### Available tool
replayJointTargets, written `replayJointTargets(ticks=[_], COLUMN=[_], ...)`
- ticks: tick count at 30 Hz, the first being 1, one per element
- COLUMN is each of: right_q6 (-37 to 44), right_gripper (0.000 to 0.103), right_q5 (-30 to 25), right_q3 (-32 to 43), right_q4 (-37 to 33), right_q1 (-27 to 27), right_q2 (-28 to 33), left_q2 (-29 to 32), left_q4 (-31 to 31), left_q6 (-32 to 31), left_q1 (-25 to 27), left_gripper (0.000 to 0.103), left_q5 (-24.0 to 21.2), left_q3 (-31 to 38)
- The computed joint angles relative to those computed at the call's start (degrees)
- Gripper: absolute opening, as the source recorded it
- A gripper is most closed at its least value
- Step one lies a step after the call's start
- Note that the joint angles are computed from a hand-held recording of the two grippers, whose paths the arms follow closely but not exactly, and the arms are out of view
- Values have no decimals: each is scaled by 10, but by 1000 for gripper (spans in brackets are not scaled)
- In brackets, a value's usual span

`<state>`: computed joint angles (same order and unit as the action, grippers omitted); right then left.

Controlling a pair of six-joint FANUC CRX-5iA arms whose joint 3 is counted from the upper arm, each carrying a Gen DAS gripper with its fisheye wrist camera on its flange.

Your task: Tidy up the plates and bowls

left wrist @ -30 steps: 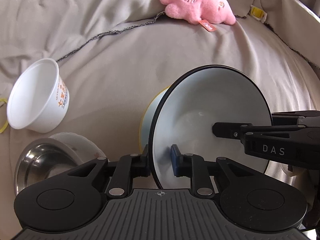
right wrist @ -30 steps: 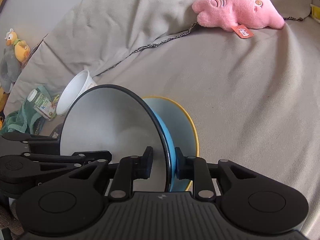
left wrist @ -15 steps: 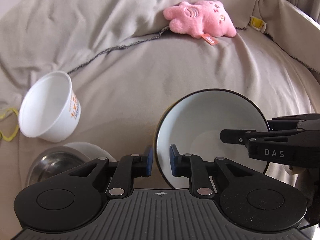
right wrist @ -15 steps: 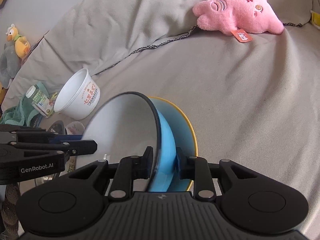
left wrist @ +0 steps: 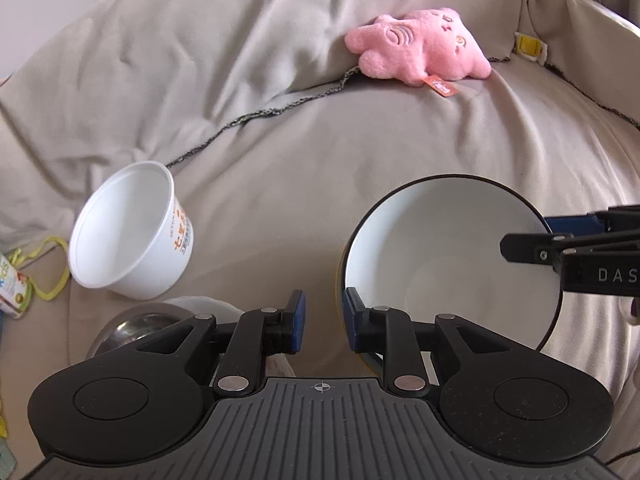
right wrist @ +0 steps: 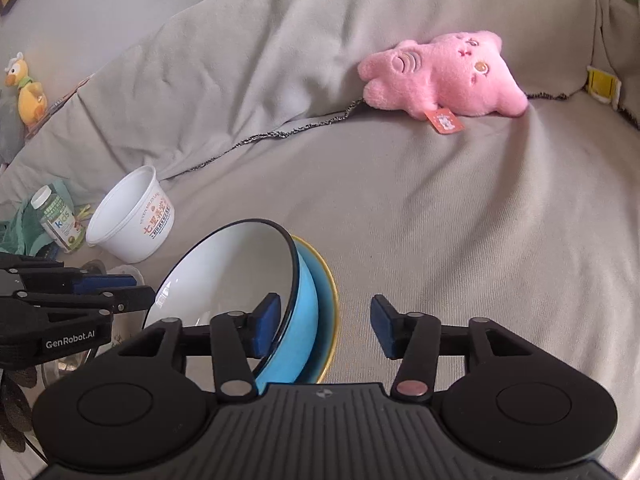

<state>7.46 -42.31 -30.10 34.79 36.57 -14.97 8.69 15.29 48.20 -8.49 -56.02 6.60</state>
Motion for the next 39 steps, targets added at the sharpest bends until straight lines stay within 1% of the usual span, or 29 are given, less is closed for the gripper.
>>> replayJointTargets(ticks=[3,6,8,9,10,12,14,16,19,21,23,27,32,39], right_q6=[26,76,103,102,100,99,104,105,98,88,84,68,36,43], right_gripper=[55,55,49,45,40,37,37,36,37,36,36,36,37,37], right_q5=[41,64,75,75,74,77,87,97,108,115,117,115,122,119], right_q3=[0,14,20,20,19,16,13,9,-1,-9,-7,8,14,10], right_q4=[-68,-150,-194,-197,-194,-191,-198,-199,-186,-170,-168,-155,-119,-93], right_q1=[-12,-23,-30,-30,-29,-28,-31,-35,-36,-36,-40,-50,-62,-58], right_q2=[-2,9,14,16,17,16,13,11,8,6,10,28,48,53], left_q2=[14,35,48,54,58,66,77,85,90,97,106,122,139,139], left_q4=[11,16,17,16,17,20,27,34,40,44,36,12,11,19], left_q6=[7,29,51,57,60,64,73,81,85,92,96,112,120,116], left_q1=[3,6,7,7,8,8,8,10,12,13,10,-3,-11,-9], left_gripper=[27,27,27,28,28,30,28,30,30,30,31,34,36,35], left_q5=[-28,-64,-85,-93,-96,-103,-118,-127,-132,-145,-159,-171,-159,-154], left_q3=[14,34,46,51,52,55,62,64,68,79,96,129,146,141])
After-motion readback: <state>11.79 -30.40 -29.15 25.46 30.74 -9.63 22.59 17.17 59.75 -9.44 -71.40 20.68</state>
